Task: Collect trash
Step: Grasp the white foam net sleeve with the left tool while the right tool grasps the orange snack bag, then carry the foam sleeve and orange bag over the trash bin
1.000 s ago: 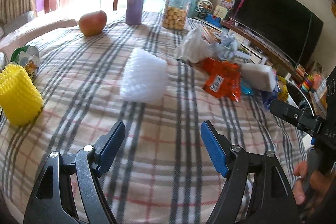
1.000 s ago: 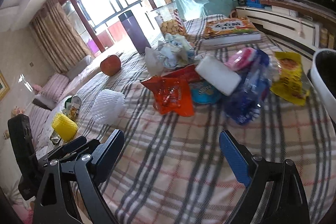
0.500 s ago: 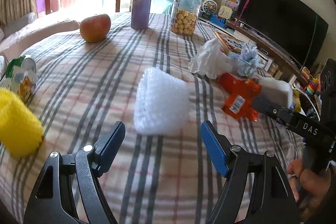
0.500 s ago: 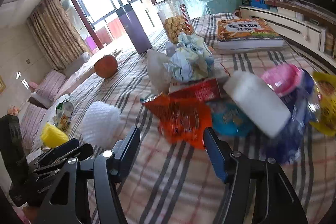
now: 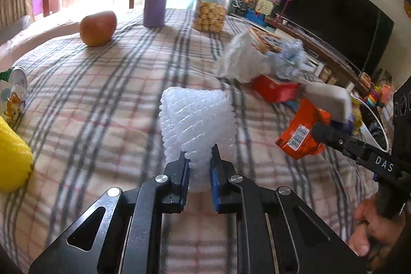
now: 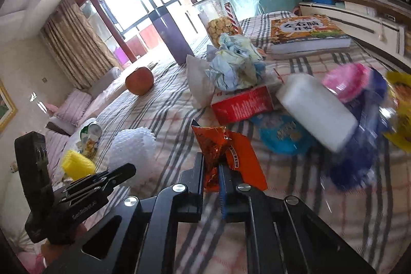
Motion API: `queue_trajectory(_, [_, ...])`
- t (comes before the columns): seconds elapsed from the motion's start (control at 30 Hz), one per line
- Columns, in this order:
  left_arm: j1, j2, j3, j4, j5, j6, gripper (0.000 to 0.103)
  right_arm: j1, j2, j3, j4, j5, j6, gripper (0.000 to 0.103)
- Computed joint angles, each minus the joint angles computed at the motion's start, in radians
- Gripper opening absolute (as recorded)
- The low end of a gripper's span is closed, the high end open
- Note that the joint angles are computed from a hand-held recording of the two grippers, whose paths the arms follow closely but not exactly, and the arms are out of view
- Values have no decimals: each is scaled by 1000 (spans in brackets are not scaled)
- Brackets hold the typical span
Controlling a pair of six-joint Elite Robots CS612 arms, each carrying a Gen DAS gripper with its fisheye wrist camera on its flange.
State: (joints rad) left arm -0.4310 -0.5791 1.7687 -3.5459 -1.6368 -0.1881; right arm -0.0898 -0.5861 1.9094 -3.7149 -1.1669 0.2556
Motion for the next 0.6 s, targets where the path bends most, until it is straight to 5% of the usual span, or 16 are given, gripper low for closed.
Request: queue_trajectory(0.6, [-112,-49,82,-61,-116,106,13,-112,-55,227,-219,-28,59,9])
